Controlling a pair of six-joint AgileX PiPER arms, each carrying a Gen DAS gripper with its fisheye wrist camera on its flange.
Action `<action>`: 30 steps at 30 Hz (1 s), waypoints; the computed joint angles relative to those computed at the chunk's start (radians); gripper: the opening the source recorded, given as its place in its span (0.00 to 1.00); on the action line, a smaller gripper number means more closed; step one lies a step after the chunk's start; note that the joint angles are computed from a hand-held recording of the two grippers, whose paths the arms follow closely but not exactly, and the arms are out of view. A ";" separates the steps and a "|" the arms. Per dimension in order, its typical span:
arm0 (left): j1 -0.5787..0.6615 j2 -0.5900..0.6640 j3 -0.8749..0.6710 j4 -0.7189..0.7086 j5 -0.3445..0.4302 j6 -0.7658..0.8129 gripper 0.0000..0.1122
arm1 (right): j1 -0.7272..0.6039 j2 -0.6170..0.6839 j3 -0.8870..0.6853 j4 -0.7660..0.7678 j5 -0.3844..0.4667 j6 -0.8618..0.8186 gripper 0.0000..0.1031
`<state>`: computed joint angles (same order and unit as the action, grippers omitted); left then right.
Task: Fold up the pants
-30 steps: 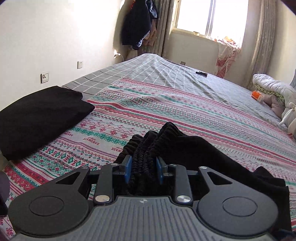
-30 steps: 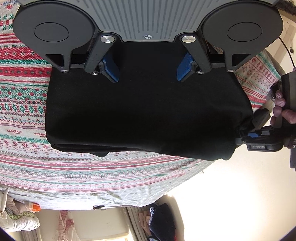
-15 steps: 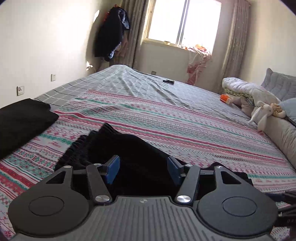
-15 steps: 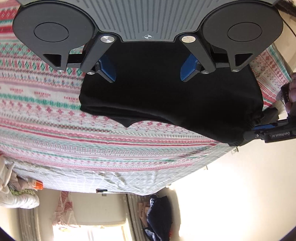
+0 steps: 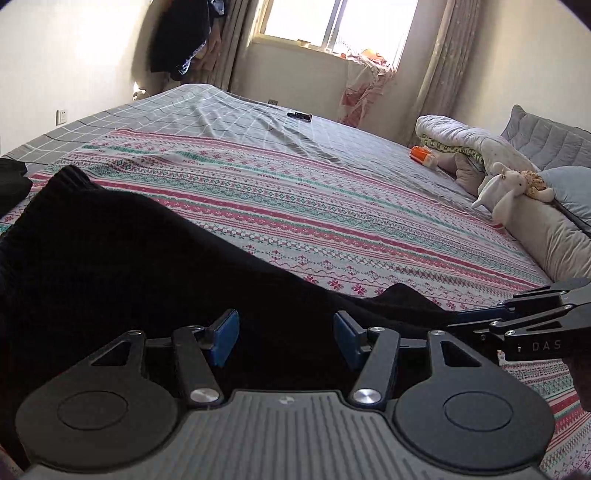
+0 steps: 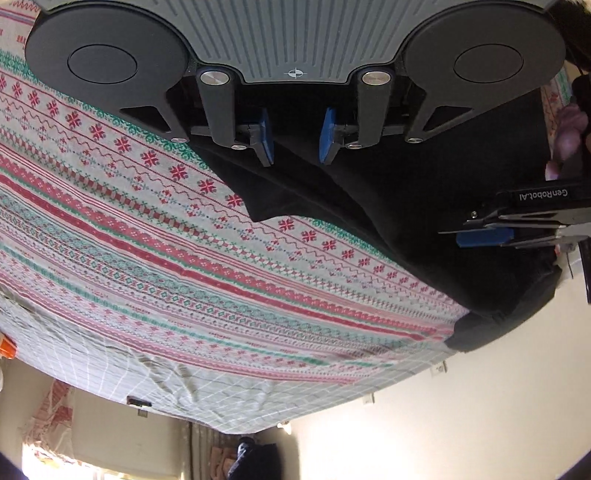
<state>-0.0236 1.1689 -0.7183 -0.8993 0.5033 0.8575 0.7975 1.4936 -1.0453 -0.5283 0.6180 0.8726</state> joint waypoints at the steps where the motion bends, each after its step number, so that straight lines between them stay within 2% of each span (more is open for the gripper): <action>1: 0.000 0.010 0.008 0.005 -0.010 0.000 0.62 | 0.002 0.024 -0.015 0.017 0.005 -0.036 0.23; 6: 0.014 0.012 0.061 -0.084 -0.031 0.163 0.62 | 0.023 0.121 -0.075 0.010 0.055 -0.104 0.24; 8: 0.002 0.001 0.076 -0.073 -0.050 0.179 0.62 | -0.001 0.108 -0.070 0.059 0.020 -0.126 0.27; 11: -0.013 -0.004 0.081 -0.055 -0.064 0.173 0.62 | -0.069 0.077 -0.042 0.207 -0.082 -0.194 0.28; 14: -0.001 -0.003 0.078 -0.063 -0.047 0.177 0.62 | -0.100 0.104 -0.066 0.290 -0.092 -0.243 0.28; 16: 0.010 -0.001 0.071 -0.062 -0.030 0.168 0.62 | -0.091 0.135 -0.093 0.276 -0.074 -0.232 0.27; 17: 0.021 0.002 0.069 -0.073 -0.019 0.178 0.62 | -0.071 0.147 -0.099 0.226 -0.068 -0.190 0.25; 18: 0.030 0.004 0.069 -0.084 -0.009 0.190 0.62 | -0.036 0.156 -0.103 0.136 -0.055 -0.120 0.19; 19: 0.030 0.006 0.069 -0.088 -0.007 0.191 0.62 | 0.003 0.162 -0.102 0.036 -0.045 -0.038 0.08; 20: 0.033 0.009 0.066 -0.091 -0.003 0.193 0.62 | 0.043 0.164 -0.101 -0.064 -0.023 0.054 0.07; 25: 0.038 0.010 0.069 -0.107 0.009 0.208 0.62 | 0.336 0.141 -0.076 -0.561 0.261 0.464 0.06; 28: 0.050 0.012 0.065 -0.111 0.030 0.198 0.62 | 0.363 0.146 -0.057 -0.639 0.319 0.564 0.06; 29: 0.053 0.013 0.062 -0.106 0.035 0.192 0.62 | 0.357 0.154 -0.063 -0.650 0.364 0.611 0.05; 30: 0.056 0.014 0.060 -0.106 0.041 0.192 0.62 | 0.343 0.152 -0.062 -0.656 0.391 0.647 0.08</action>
<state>0.0324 1.1830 -0.6582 -1.0053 0.5438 1.0493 1.1406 1.6452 -1.1073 -1.1842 1.0087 1.5199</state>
